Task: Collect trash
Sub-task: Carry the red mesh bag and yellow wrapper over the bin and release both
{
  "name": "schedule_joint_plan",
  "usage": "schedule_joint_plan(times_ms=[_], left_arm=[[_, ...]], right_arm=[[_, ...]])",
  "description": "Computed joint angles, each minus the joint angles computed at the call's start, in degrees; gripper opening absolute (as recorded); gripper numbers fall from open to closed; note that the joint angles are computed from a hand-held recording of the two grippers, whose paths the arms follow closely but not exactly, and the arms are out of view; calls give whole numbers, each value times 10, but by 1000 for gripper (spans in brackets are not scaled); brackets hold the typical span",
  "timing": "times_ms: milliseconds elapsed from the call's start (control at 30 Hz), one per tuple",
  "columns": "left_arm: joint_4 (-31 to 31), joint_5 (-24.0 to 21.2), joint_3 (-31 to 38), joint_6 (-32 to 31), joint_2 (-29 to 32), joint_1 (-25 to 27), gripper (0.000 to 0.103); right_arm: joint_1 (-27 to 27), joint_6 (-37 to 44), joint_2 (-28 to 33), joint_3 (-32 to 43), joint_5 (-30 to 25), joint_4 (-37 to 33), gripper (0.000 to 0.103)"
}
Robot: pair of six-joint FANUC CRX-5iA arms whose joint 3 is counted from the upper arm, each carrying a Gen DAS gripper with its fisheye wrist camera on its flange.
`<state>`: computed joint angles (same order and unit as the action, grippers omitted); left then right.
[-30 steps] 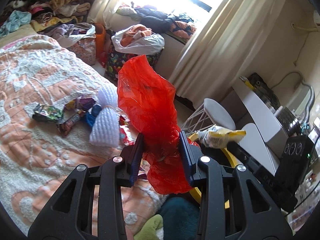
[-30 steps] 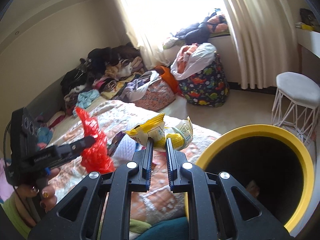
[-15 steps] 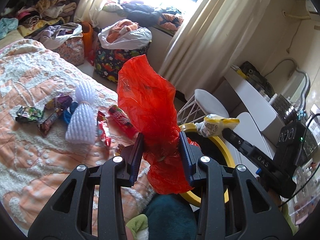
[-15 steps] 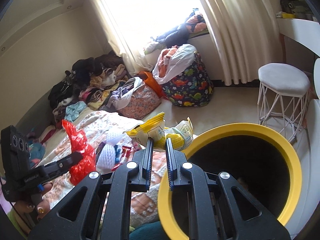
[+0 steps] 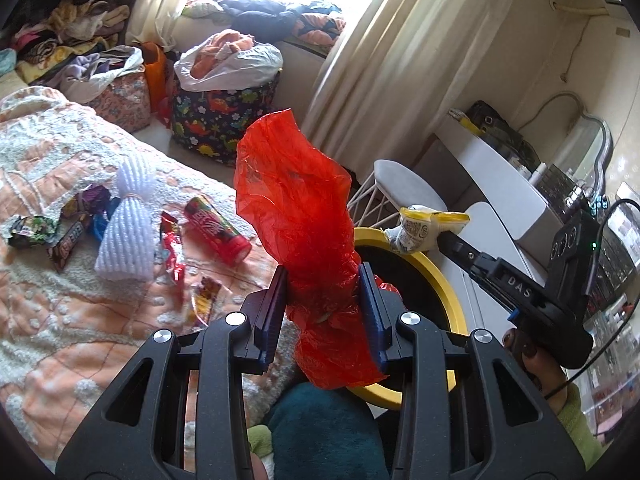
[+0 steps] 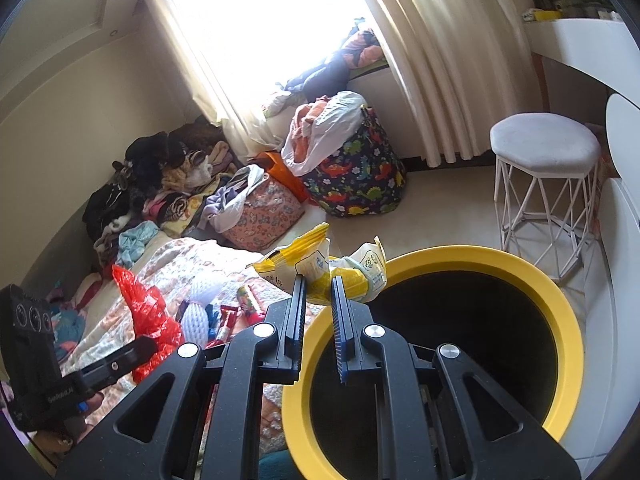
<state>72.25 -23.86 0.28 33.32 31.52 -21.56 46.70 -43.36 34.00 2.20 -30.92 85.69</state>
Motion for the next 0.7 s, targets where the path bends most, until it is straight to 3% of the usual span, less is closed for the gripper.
schedule_joint_plan(times_ms=[700], left_arm=[[-94, -40, 60, 49, 44, -16, 28]], right_arm=[[-3, -55, -15, -33, -11, -35, 12]])
